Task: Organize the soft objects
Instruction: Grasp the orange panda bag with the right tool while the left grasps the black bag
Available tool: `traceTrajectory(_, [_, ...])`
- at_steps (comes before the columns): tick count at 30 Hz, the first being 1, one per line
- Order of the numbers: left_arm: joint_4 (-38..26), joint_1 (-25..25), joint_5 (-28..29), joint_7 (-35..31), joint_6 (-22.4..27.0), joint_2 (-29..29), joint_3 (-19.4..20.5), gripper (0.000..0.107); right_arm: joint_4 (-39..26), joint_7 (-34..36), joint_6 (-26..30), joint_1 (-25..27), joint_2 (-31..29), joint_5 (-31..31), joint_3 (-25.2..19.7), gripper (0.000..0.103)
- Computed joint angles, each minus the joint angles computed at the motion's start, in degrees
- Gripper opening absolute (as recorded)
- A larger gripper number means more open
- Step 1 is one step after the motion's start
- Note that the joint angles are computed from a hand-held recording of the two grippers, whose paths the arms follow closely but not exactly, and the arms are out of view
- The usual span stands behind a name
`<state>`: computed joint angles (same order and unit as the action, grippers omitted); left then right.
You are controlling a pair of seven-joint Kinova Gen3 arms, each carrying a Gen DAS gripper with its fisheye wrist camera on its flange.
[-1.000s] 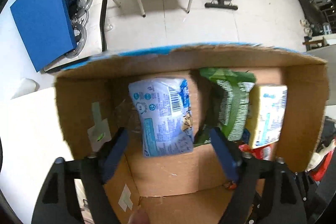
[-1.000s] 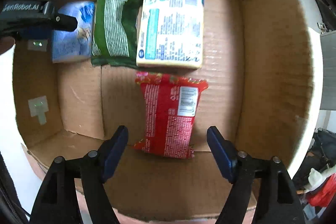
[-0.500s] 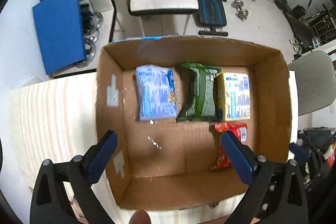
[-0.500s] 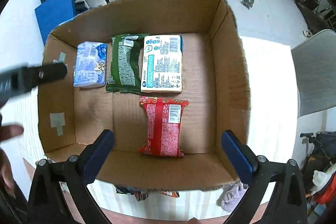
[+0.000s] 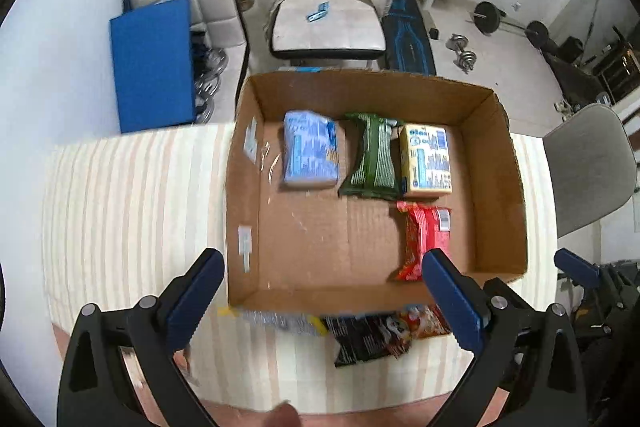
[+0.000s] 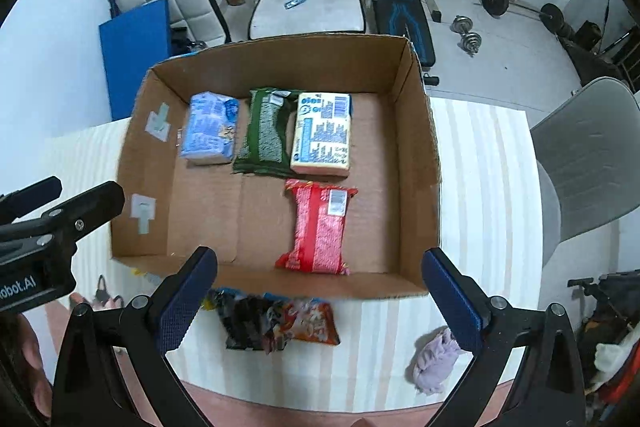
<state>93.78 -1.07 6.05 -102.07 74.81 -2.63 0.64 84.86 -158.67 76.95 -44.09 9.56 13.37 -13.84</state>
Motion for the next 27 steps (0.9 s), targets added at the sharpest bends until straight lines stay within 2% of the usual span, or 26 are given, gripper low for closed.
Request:
traceTrajectory(4, [6.4, 0.1, -3.2, 5.5, -2.0, -4.9, 0.5, 0.101, 4.9, -2.6, -1.9, 0.2, -5.2, -1.3, -1.1, 0.103])
traceTrajectory(7, [12.7, -0.2, -2.1, 5.0, -3.1, -6.9, -0.8, 0.101, 11.4, -6.6, -1.4, 1.5, -10.4, -3.2, -2.8, 0.103])
traceTrajectory(8, [15.0, -0.3, -1.9, 4.6, -3.3, -6.7, -1.1, 0.101, 13.4, -7.5, -1.7, 1.3, -11.8, -3.8, -2.6, 0.103])
traceTrajectory(10, [19.1, -0.3, -2.7, 5.3, -4.7, -5.7, -0.5, 0.087, 18.8, -8.4, -2.5, 4.0, -14.9, -7.6, -3.6, 0.103])
traceTrajectory(12, [21.9, -0.3, -2.7, 5.8, -5.8, -4.5, -0.4, 0.079, 24.1, -9.3, -3.7, 6.5, -17.2, -11.5, -3.7, 0.103])
traceTrajectory(15, [25.6, -0.7, -0.7, 5.2, -7.6, -1.4, -1.0, 0.078, 31.7, -9.5, -7.7, 9.2, -19.8, -15.7, -4.2, 0.103])
traceTrajectory(19, [28.0, 0.4, -0.1, 6.8, -11.5, 2.9, 0.6, 0.078, 38.7, -8.4, -14.6, 11.1, -21.2, -21.0, -5.4, 0.103])
traceTrajectory(24, [28.4, 3.2, -1.0, 11.0, -15.3, 9.3, 1.9, 0.078, 39.7, -7.1, -22.4, 10.6, -19.4, -22.4, -7.5, 0.103])
traceTrajectory(27, [29.2, 2.9, 1.1, 10.2, -17.6, 9.4, 1.3, 0.076, 37.2, -5.1, -26.2, 9.1, -16.7, -20.2, -8.3, 0.101])
